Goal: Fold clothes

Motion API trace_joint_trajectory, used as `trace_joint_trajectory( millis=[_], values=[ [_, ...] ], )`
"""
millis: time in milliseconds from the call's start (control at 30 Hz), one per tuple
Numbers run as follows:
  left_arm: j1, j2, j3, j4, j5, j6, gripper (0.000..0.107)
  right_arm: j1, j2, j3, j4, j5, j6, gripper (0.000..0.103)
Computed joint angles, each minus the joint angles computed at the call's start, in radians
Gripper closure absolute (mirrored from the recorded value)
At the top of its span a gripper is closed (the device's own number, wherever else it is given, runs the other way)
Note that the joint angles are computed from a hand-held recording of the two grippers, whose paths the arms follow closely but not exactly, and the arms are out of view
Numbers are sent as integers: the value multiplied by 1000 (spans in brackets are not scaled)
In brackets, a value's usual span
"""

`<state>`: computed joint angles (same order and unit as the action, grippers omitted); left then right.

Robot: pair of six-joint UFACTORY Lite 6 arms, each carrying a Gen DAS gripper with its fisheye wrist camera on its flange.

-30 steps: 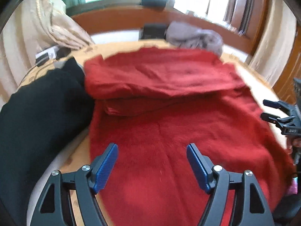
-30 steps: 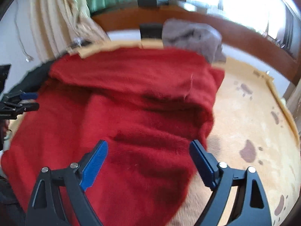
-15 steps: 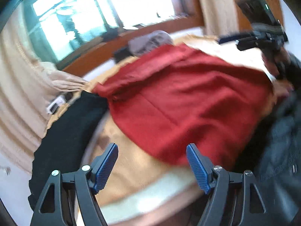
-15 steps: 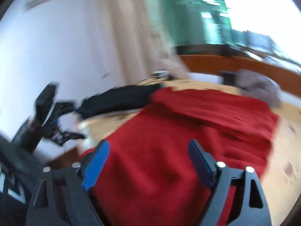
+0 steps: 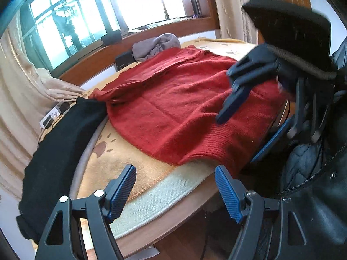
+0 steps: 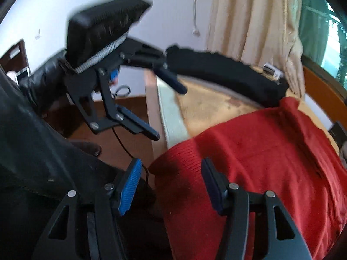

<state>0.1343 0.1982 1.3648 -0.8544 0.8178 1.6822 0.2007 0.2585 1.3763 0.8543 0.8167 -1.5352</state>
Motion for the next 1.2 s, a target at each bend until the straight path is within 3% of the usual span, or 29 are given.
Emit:
trace_joint_trajectory(
  millis=[67,133,167,200,233,367,467,633,700,767,900,1033,1067,1100,1167,1200],
  values=[
    [5,10,1,-17,4,19,30,31,48,23,-65,-38,74,41],
    [11,15,1,-25,9,31,30,25,90,59,-95,-46,137,67],
    [15,21,4,-27,13,35,30,15,108,81,-102,-38,164,72],
    [17,26,7,-30,16,40,30,3,127,108,-105,-22,190,87],
    [18,29,8,-32,16,45,30,-20,146,146,-98,12,216,92],
    [-1,39,13,-40,-11,67,30,-89,189,259,-66,104,304,93],
    [-64,32,3,-52,-93,105,30,-152,235,359,-31,190,327,93],
    [-183,6,-38,-197,-265,363,30,-172,212,365,-7,212,305,93],
    [-200,14,-29,-273,-261,501,30,-173,190,344,-2,207,288,93],
    [-213,46,20,-239,-228,536,30,-168,173,322,0,192,279,93],
    [-250,119,135,-59,-195,422,30,-166,151,295,10,180,247,93],
    [-265,176,247,71,-85,254,30,-165,136,276,16,172,230,93],
    [-269,187,268,95,-56,213,40,-168,137,276,18,176,230,92],
    [-276,194,278,116,-43,184,72,-170,138,277,21,180,229,91],
    [-297,178,241,130,-92,165,92,-178,141,277,28,179,231,88],
    [-307,168,217,134,-123,159,93,-188,145,281,37,184,231,87]
  ],
)
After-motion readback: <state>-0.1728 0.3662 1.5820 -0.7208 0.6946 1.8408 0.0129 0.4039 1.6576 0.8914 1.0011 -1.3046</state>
